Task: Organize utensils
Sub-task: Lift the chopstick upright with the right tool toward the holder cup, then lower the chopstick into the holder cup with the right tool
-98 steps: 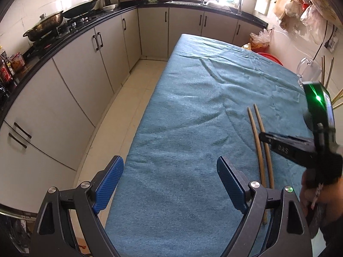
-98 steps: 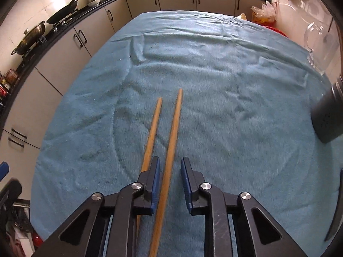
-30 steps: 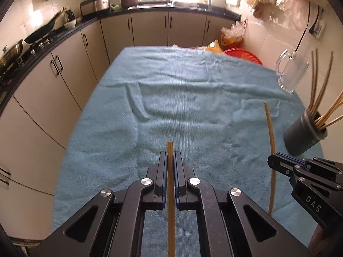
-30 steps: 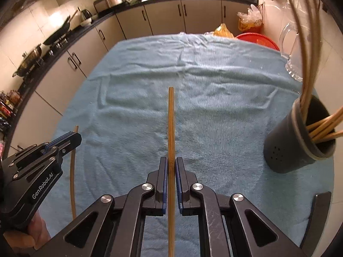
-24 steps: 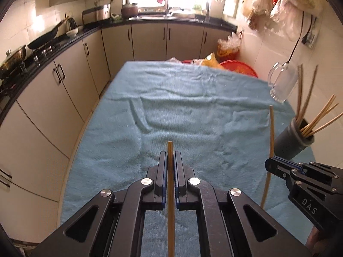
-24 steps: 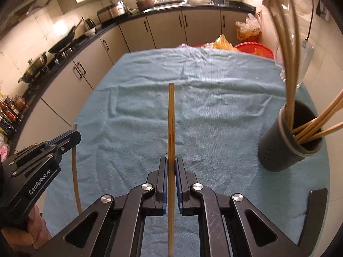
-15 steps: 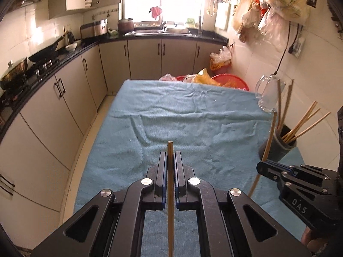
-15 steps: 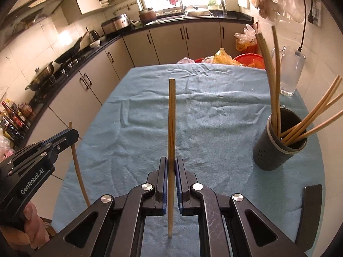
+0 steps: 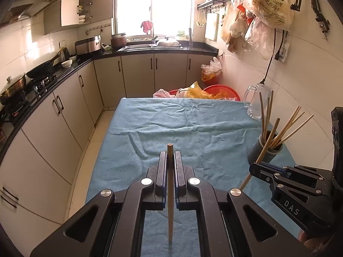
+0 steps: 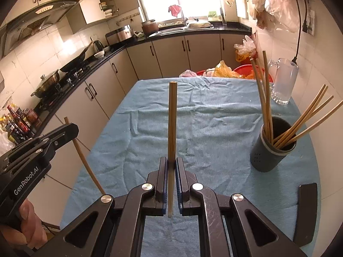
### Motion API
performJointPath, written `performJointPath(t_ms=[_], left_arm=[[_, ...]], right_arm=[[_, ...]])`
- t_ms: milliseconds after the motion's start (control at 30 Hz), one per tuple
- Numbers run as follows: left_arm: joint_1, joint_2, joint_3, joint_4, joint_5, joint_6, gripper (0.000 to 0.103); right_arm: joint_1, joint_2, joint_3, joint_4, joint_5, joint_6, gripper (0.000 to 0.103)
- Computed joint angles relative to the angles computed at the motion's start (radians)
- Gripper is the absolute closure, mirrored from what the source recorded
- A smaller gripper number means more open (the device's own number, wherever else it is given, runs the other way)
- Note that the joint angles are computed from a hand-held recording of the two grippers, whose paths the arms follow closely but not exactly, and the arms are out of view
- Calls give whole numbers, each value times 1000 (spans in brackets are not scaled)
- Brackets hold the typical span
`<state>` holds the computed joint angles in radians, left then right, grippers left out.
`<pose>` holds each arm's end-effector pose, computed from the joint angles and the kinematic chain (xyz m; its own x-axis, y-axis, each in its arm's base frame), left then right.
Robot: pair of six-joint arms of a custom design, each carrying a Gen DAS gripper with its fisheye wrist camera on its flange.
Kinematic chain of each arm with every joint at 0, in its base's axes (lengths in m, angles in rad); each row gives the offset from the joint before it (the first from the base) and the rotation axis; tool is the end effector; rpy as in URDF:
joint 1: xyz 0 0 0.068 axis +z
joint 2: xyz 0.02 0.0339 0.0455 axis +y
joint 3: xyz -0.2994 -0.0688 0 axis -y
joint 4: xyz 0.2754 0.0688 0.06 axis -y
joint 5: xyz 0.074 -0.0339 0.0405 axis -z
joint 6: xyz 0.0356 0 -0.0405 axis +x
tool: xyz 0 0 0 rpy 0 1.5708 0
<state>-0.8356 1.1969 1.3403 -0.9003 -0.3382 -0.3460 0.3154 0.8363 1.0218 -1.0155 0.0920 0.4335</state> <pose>0.1784 -0.1796 0.4171 -0.6157 0.2039 -0.7611 0.3498 0.9363 -0.0322 0.1463 0.0443 0.3647 -0.7416 0.1980 -0.6409 0.0679 0.9727 0.2220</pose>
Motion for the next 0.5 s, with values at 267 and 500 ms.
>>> performJointPath(t_ms=[267,500], left_arm=[[-9,6,26,3,1,15,98],[-19,20,51,10,-5,32,98]], right_arm=[[-12,-32,29,-27,23,9,95],[-65,-60,57,-54,20,-5,95]])
